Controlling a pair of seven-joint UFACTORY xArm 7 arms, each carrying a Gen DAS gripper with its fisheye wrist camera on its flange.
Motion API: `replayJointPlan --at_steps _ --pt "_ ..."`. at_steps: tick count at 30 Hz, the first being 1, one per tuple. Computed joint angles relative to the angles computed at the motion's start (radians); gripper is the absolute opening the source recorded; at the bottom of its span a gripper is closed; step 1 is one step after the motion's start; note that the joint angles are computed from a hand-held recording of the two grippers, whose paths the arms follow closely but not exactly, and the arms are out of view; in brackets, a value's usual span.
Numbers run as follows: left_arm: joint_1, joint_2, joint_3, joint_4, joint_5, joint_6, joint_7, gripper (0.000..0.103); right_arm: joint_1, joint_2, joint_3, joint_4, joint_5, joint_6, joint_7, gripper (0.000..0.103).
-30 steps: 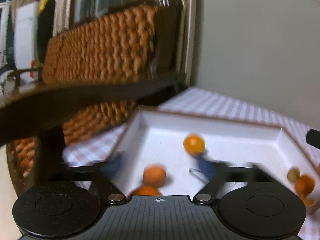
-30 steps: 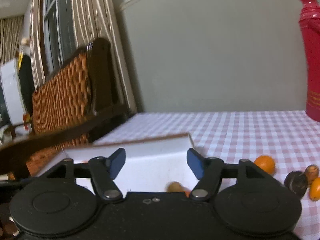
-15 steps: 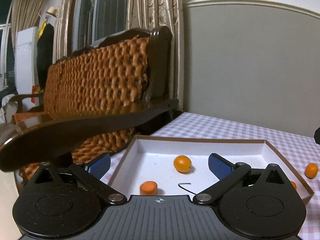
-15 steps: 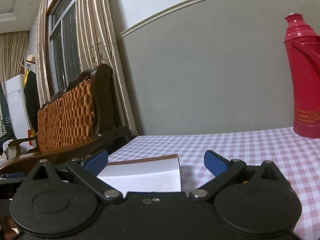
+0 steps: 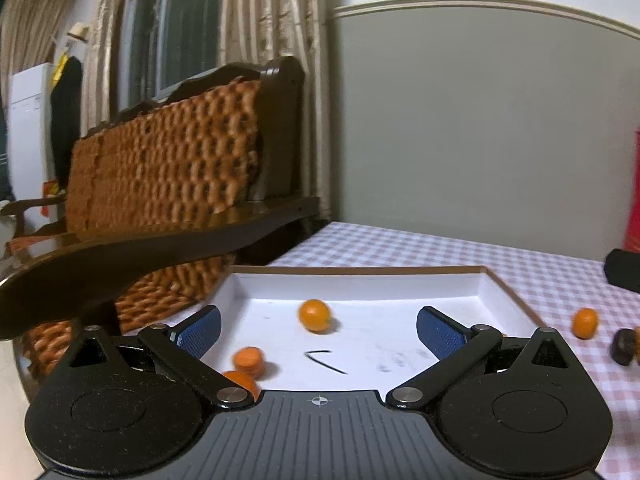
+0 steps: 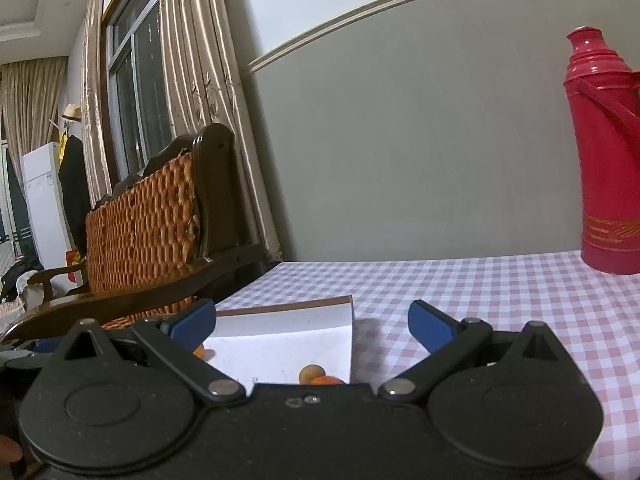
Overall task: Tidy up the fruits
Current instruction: 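Move both open tools back from the box to the fruit pile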
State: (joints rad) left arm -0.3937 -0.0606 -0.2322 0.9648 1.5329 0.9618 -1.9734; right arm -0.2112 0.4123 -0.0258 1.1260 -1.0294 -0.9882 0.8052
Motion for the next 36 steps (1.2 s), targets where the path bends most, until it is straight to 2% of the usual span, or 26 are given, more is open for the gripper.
replayJointPlan --at_steps 7,20,30,36 --pt "-0.038 0.063 -0.008 0.067 0.005 -0.023 0.027 0.103 -0.017 -0.023 -0.018 -0.052 0.025 -0.013 -0.087 0.097" --pt "-0.142 0.207 0.023 0.223 0.037 -0.061 0.089 0.103 -0.090 -0.037 -0.047 -0.067 -0.004 0.022 -0.063 0.097" --pt "-0.216 0.328 0.069 0.361 0.037 -0.130 0.140 0.103 -0.139 -0.034 -0.061 -0.087 0.025 0.052 -0.098 0.096" --pt "-0.253 0.389 0.098 0.432 0.019 -0.159 0.169 0.103 -0.168 -0.028 -0.063 -0.100 0.079 0.071 -0.109 0.094"
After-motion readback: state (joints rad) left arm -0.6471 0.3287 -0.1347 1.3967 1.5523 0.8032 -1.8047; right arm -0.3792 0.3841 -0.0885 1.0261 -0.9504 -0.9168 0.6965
